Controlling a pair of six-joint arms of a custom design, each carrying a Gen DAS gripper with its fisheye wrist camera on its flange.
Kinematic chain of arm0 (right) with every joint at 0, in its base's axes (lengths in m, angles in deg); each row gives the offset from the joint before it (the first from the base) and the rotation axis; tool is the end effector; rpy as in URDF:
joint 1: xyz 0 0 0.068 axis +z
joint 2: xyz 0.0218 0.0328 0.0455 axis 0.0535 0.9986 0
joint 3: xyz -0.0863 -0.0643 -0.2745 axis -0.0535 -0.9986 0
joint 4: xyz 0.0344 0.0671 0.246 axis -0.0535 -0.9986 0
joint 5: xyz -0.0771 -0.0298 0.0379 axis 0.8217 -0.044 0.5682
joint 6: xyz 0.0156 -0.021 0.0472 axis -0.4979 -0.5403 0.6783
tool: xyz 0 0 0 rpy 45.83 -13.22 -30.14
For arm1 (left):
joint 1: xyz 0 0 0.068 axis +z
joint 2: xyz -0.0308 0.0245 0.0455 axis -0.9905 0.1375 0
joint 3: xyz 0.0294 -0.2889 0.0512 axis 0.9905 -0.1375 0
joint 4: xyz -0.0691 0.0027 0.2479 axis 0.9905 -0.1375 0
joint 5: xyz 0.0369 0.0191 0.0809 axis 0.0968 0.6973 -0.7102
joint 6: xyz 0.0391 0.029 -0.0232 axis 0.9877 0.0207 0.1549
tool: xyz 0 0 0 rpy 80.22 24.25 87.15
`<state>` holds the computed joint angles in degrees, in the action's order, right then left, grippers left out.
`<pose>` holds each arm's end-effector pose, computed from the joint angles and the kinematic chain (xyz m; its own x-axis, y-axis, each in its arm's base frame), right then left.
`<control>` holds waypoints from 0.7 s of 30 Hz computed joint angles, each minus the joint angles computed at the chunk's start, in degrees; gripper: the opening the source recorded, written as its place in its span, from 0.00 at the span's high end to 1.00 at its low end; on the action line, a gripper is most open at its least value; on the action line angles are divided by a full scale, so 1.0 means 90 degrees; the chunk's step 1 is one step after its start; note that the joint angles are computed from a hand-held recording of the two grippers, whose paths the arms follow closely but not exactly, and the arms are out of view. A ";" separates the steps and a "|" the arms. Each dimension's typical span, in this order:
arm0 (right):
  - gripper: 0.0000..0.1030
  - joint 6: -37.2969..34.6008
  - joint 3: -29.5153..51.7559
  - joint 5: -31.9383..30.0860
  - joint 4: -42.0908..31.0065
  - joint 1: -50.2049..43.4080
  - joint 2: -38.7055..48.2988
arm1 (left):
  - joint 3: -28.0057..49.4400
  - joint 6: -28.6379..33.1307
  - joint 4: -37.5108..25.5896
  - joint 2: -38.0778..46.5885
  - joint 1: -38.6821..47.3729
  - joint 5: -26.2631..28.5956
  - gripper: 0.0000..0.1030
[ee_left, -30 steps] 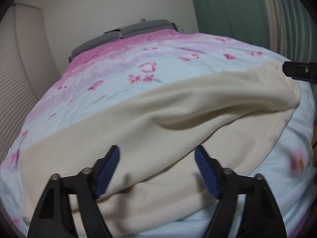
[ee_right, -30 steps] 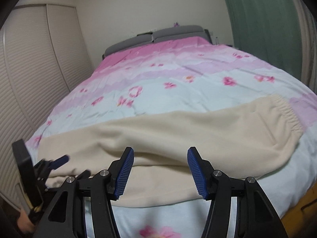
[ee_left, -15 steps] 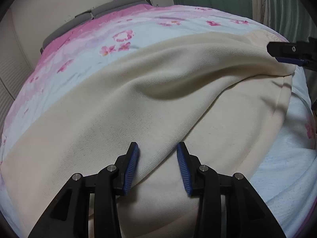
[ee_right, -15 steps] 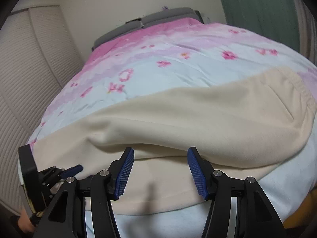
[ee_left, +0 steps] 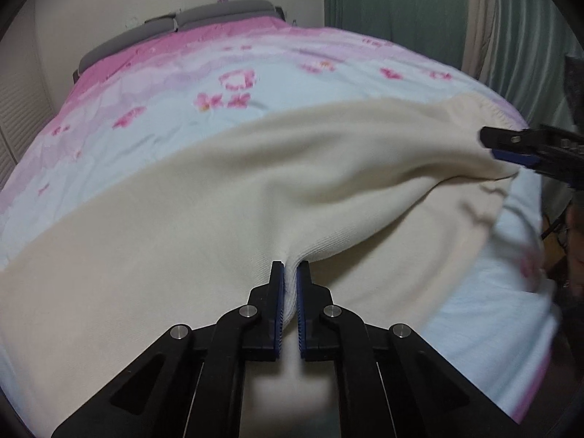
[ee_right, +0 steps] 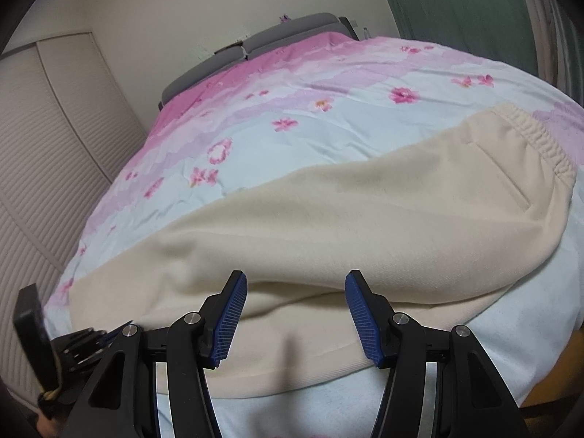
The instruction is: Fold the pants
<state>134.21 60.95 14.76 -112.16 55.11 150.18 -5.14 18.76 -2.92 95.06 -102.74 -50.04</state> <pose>0.1589 0.1600 0.2706 -0.2782 0.6827 -0.6757 0.6691 0.6425 0.3736 0.3654 -0.1551 0.2629 -0.2620 0.7114 -0.6522 0.9251 0.3775 0.0402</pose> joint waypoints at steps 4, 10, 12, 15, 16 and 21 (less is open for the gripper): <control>0.44 0.0606 0.0389 0.0261 -0.0792 0.0418 0.0161 | 0.0087 0.0139 -0.0449 -0.0385 0.0346 0.0314 0.92; 0.44 0.1400 0.0727 0.0211 -0.1422 0.1060 0.0555 | -0.0258 0.0543 -0.0826 -0.0854 0.0781 0.0513 0.98; 0.44 0.1527 0.0717 0.0064 -0.1421 0.1172 0.0683 | -0.0557 0.0661 -0.0748 -0.0959 0.0916 0.0533 0.98; 0.44 0.1499 0.0489 -0.0149 -0.1118 0.1134 0.0637 | -0.0934 0.0643 -0.0462 -0.0876 0.0945 0.0316 0.98; 0.44 0.1465 0.0416 -0.0172 -0.1000 0.1106 0.0586 | -0.1032 0.0659 -0.0339 -0.0861 0.0938 0.0287 0.98; 0.44 0.1504 0.0320 -0.0086 -0.0732 0.1025 0.0502 | -0.1555 0.0502 0.0620 -0.1201 0.0843 0.0196 0.92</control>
